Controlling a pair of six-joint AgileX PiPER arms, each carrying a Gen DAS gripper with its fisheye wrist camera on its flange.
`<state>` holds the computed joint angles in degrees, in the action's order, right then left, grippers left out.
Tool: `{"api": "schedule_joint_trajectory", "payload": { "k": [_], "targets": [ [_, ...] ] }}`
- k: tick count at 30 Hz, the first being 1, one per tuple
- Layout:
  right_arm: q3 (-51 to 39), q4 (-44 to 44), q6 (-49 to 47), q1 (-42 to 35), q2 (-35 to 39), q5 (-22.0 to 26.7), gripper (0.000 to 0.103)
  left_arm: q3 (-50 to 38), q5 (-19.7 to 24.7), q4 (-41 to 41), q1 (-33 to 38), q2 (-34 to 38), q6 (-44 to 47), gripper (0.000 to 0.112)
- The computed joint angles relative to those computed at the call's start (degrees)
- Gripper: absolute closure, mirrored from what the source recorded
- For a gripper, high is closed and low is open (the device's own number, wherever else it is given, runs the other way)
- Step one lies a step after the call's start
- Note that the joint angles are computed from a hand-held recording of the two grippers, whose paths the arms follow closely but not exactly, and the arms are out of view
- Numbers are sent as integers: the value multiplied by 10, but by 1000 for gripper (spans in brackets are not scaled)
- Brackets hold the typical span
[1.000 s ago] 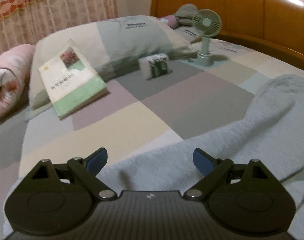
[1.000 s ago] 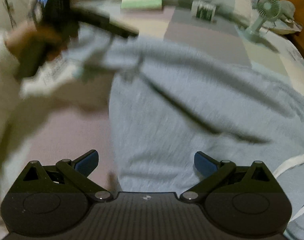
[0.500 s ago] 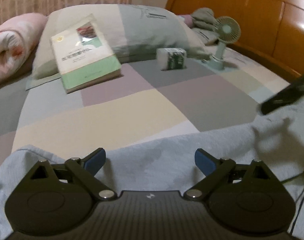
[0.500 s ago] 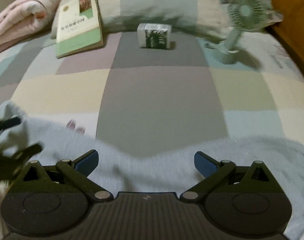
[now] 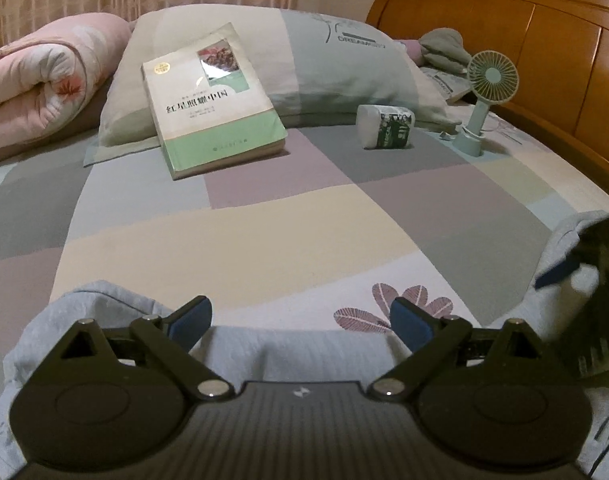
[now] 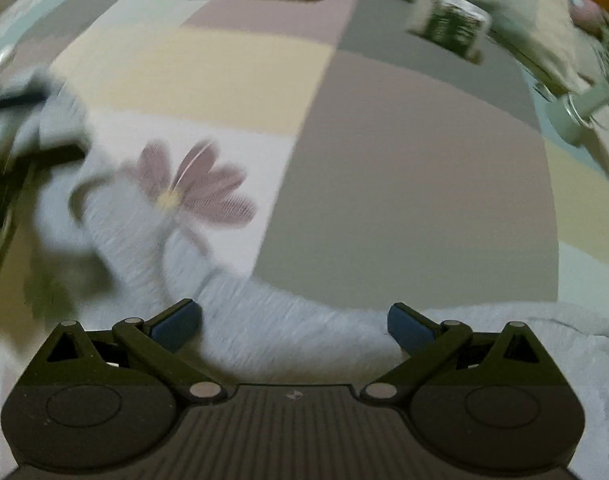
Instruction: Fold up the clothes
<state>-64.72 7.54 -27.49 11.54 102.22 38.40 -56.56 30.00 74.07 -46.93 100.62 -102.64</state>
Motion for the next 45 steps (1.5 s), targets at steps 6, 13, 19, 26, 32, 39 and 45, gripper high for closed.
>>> {"api": "schedule_joint_trajectory", "payload": {
  "k": [6, 13, 19, 26, 32, 39, 45],
  "targets": [
    [75, -9, -16, 9, -46, -48, 0, -38, 6, -77, 11, 45, 85, 16],
    [56, 172, -218, -49, -89, 8, 0, 0, 98, -64, -6, -18, 82, 16],
    [-54, 243, -265, -9, -40, 79, 21, 121, 143, -3, 22, -151, -32, 14],
    [-236, 275, -234, 65, 107, 125, 50, 109, 146, -110, 95, -114, 57, 14],
    [-377, 274, -239, 119, 223, 156, 51, 144, 104, -63, 99, -148, 13, 14],
    [-412, 238, -244, 170, 273, 133, 63, 165, 97, -38, 109, -167, -34, 14],
    [-404, 221, -221, 178, 245, 97, 98, 164, 98, -31, 106, -170, -44, 14]
  ]
}}
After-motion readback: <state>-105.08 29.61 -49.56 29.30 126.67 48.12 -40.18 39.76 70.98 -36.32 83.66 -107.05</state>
